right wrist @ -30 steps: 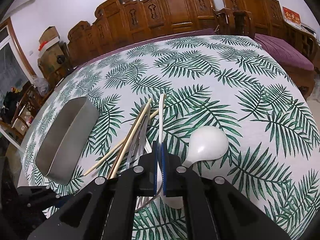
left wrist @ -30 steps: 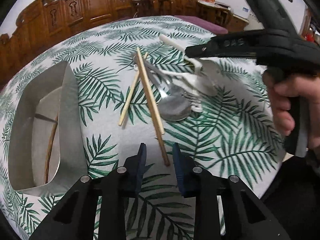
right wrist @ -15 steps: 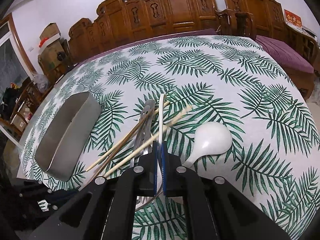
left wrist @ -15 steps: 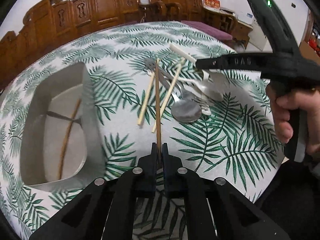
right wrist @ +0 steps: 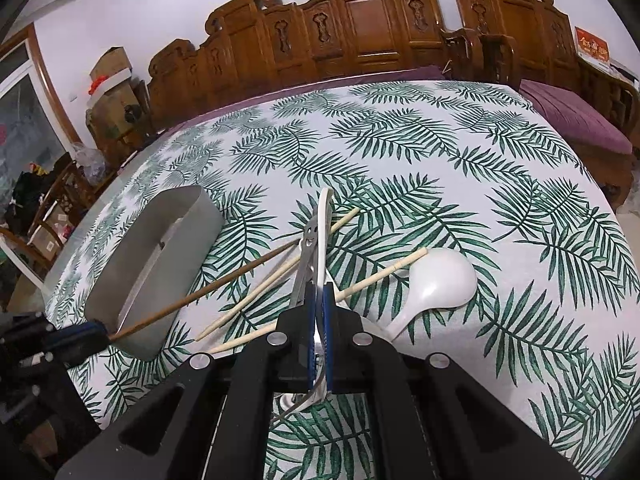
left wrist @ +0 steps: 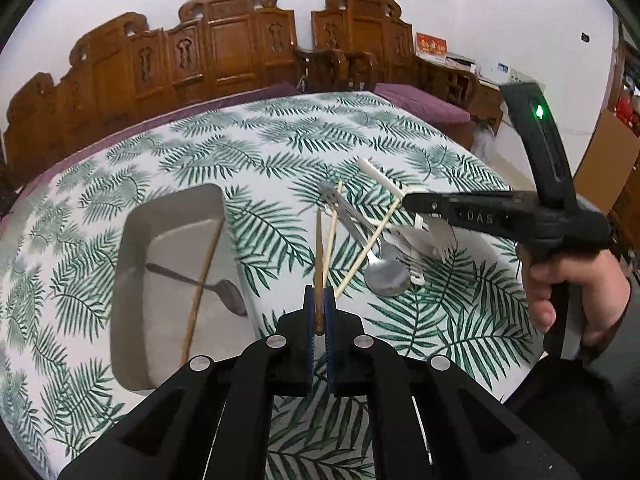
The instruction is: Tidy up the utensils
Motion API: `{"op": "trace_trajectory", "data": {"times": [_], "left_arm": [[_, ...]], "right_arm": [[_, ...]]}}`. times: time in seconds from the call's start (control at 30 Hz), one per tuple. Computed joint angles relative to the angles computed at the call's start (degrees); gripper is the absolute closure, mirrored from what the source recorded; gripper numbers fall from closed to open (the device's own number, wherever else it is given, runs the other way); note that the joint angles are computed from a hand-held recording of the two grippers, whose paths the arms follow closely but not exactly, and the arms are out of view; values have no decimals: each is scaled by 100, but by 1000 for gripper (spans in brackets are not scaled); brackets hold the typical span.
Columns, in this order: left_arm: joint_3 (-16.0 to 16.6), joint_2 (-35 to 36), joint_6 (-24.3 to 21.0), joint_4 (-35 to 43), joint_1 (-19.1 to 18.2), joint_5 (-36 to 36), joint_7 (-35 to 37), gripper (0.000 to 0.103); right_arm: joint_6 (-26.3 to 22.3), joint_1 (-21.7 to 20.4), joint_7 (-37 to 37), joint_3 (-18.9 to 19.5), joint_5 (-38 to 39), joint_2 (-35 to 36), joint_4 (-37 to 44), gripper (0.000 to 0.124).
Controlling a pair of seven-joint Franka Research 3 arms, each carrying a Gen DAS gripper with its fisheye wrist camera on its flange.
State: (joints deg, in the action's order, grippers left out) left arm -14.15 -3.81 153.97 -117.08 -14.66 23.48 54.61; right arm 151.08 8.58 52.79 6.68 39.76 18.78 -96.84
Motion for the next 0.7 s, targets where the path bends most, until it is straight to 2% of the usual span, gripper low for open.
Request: {"op": "trace_trajectory", "data": {"times": [0.03, 0.2, 0.33, 0.4, 0.5, 0.7], "left_arm": [[7, -16, 33, -3, 3, -10, 3, 103], [17, -97, 138, 11, 35, 44, -8, 103], [9, -4, 35, 155, 12, -40, 155, 103], [12, 141, -130, 345, -1, -114, 284, 103], [49, 485, -442, 785, -23, -731, 949, 103], [62, 1536, -1636, 2245, -87, -761, 1607, 101]], "right_arm": [[5, 0, -16, 11, 12, -8, -6, 119], [-3, -5, -97, 32, 68, -21, -5, 119], [-14, -6, -123, 32, 107, -28, -5, 119], [-20, 0, -121, 25, 101, -37, -10, 119], [-11, -17, -171, 39, 165, -41, -8, 119], [-49, -143, -353, 70, 505, -62, 20, 119]]}}
